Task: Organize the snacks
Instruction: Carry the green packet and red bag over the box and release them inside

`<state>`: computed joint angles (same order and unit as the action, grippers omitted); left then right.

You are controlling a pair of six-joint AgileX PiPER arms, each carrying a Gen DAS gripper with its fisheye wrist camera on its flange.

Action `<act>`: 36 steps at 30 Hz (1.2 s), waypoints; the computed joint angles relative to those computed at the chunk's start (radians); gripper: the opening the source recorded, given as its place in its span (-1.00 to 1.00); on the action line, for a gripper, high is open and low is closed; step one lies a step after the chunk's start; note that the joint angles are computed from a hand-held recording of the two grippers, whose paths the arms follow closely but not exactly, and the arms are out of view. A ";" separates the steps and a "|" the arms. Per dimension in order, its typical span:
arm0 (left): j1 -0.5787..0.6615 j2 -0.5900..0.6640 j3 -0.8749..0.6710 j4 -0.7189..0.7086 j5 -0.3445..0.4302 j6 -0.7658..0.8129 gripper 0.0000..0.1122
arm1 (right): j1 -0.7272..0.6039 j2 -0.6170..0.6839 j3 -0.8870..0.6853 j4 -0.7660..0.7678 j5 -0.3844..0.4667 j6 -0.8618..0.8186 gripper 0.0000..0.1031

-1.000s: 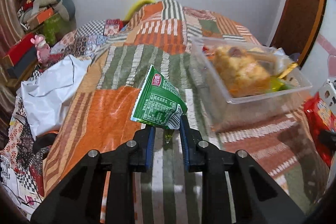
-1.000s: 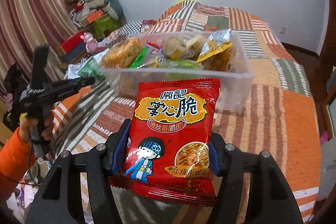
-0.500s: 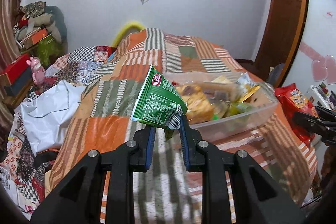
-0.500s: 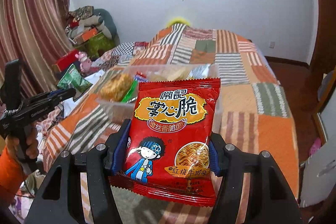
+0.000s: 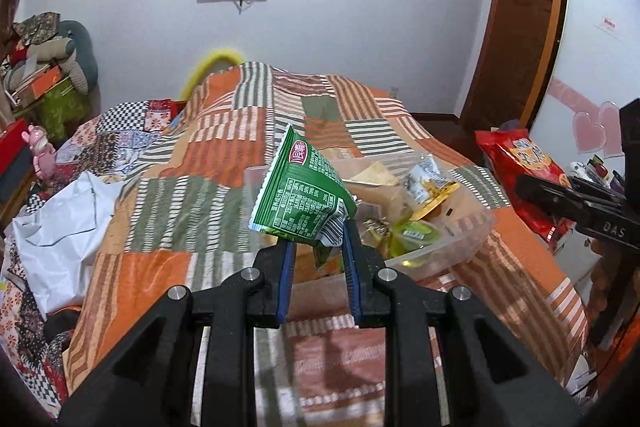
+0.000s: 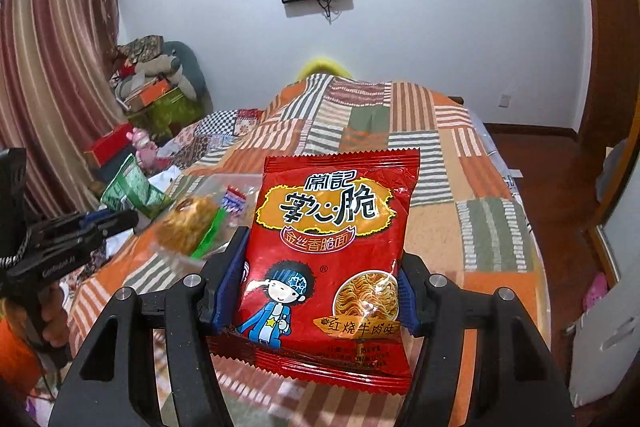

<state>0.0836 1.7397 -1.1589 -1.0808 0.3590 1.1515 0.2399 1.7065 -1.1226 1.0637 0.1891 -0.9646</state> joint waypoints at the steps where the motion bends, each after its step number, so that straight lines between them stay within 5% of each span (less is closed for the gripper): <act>1: -0.007 0.009 -0.009 0.000 0.001 -0.002 -0.60 | -0.003 0.006 -0.008 0.002 0.001 -0.002 0.14; 17: -0.106 0.162 -0.193 0.194 -0.001 -0.220 -0.60 | 0.000 0.126 -0.147 0.036 0.032 -0.032 0.14; 29: -0.114 0.266 -0.310 0.346 -0.004 -0.418 -0.60 | 0.024 0.246 -0.280 -0.279 0.074 0.257 0.15; 36: -0.105 0.276 -0.302 0.325 -0.010 -0.391 -0.59 | 0.009 0.284 -0.316 -0.344 0.116 0.327 0.16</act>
